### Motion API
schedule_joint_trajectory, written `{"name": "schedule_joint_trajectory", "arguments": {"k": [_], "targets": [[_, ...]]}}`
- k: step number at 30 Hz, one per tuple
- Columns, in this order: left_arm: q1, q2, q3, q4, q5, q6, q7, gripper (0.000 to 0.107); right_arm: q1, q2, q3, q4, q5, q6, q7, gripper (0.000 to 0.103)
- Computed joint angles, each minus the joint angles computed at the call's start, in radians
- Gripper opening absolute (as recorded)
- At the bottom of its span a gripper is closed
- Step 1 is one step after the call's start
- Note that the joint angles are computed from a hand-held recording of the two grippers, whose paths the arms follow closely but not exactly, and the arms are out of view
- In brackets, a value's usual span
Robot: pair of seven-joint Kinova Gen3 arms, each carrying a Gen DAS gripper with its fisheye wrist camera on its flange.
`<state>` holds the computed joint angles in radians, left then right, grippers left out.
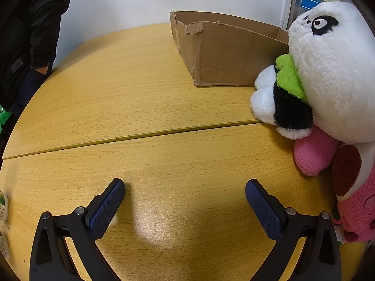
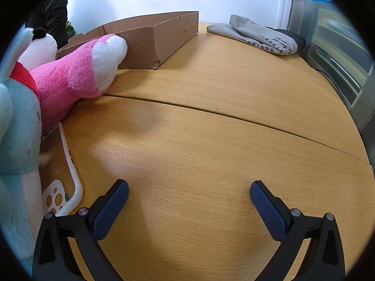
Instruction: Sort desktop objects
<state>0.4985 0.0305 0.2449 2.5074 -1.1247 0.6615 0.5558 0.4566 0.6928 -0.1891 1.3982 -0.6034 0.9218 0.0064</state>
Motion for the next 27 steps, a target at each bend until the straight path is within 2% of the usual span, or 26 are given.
{"name": "schedule_joint_trajectory", "arguments": {"k": [5, 8, 13, 16, 20, 22, 27], "targets": [[0.002, 0.000, 0.001, -0.001, 0.003, 0.002, 0.000, 0.103, -0.004, -0.006, 0.003, 0.012, -0.006, -0.014, -0.011, 0.103], [-0.001, -0.001, -0.001, -0.002, 0.005, 0.000, -0.007, 0.103, -0.018, -0.030, 0.008, 0.058, -0.023, -0.077, -0.050, 0.103], [0.000, -0.003, 0.002, -0.004, 0.012, 0.004, -0.011, 0.103, -0.031, -0.024, -0.002, 0.048, -0.008, -0.083, -0.076, 0.103], [-0.001, -0.005, 0.002, -0.004, 0.012, 0.003, -0.013, 0.103, -0.076, -0.033, 0.023, 0.040, 0.035, -0.038, -0.154, 0.103], [-0.004, -0.007, 0.002, -0.003, 0.013, 0.002, -0.016, 0.103, -0.114, -0.056, 0.081, -0.029, 0.146, 0.073, -0.240, 0.103], [-0.006, -0.008, 0.001, -0.001, 0.010, -0.001, -0.016, 0.103, -0.089, -0.108, 0.085, -0.034, 0.143, 0.089, -0.255, 0.103], [-0.003, 0.002, 0.005, -0.006, 0.012, 0.010, -0.002, 0.103, -0.060, -0.260, 0.102, -0.079, 0.096, 0.255, -0.343, 0.103]]}}
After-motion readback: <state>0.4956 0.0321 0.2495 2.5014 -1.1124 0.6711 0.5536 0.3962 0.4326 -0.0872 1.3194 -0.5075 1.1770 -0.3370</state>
